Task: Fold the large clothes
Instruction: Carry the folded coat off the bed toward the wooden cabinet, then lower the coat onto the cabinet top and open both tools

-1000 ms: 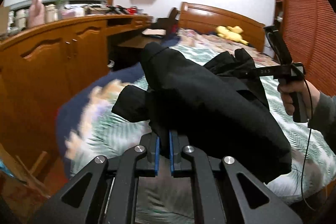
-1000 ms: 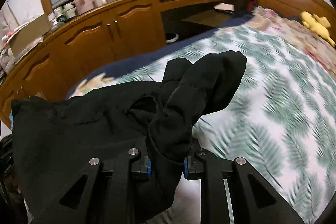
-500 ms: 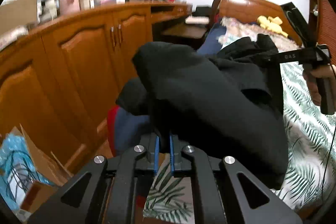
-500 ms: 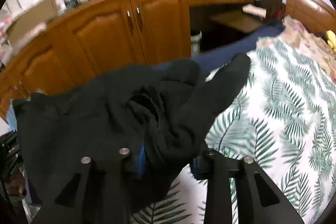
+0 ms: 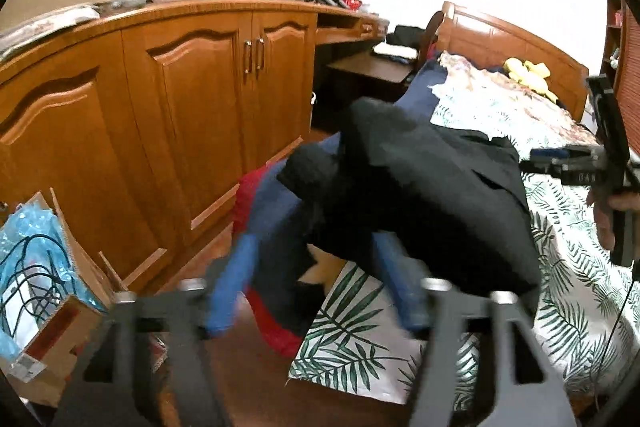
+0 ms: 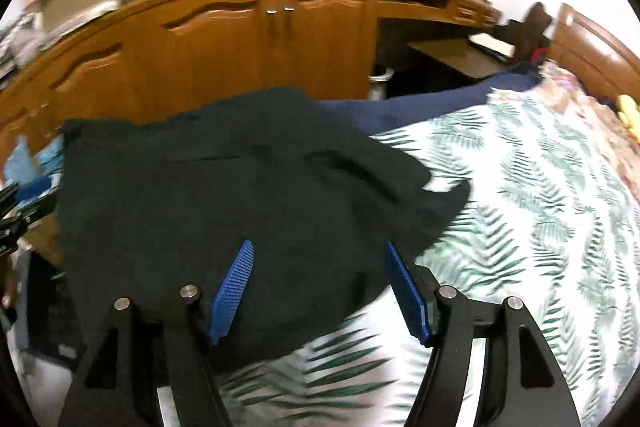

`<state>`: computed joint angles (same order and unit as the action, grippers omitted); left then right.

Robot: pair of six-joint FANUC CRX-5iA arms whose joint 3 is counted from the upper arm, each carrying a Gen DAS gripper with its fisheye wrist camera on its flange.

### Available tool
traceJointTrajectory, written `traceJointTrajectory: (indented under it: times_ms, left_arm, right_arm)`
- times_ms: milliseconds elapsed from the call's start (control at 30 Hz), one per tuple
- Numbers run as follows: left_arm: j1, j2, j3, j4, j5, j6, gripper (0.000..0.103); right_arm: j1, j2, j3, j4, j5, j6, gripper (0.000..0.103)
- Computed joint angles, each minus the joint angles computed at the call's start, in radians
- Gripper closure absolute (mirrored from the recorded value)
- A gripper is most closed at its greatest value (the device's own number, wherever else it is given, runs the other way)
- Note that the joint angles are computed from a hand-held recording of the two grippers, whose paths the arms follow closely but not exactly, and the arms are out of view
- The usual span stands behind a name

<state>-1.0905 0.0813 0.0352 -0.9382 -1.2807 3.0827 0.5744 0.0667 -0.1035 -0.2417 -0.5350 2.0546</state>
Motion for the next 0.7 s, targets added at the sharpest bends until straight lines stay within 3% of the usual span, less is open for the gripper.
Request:
traceJointTrajectory:
  times_ms: [100, 200, 333, 433, 533, 700]
  left_arm:
    - [-0.025, -0.004, 0.009, -0.017, -0.023, 0.009, 0.019]
    - [-0.034, -0.016, 0.011, -0.009, 0.005, 0.008, 0.016]
    - [-0.066, 0.023, 0.080, -0.019, -0.052, -0.045, 0.001]
    - [-0.090, 0.040, 0.121, -0.034, -0.067, -0.070, 0.000]
    - [-0.110, 0.066, 0.175, -0.045, -0.085, -0.103, 0.000]
    - [-0.143, 0.112, 0.271, -0.066, -0.085, -0.148, 0.000]
  right_arm:
    - [-0.017, 0.008, 0.027, -0.160, -0.074, 0.162, 0.034]
    - [-0.030, 0.062, 0.069, -0.257, -0.174, 0.212, 0.033]
    - [-0.023, 0.087, 0.035, -0.289, -0.086, 0.220, 0.032]
    - [-0.018, 0.067, 0.014, -0.256, -0.082, 0.159, 0.032]
    - [0.013, -0.035, -0.094, -0.170, 0.008, 0.079, 0.032]
    - [-0.033, -0.171, -0.168, -0.223, 0.018, 0.126, 0.032]
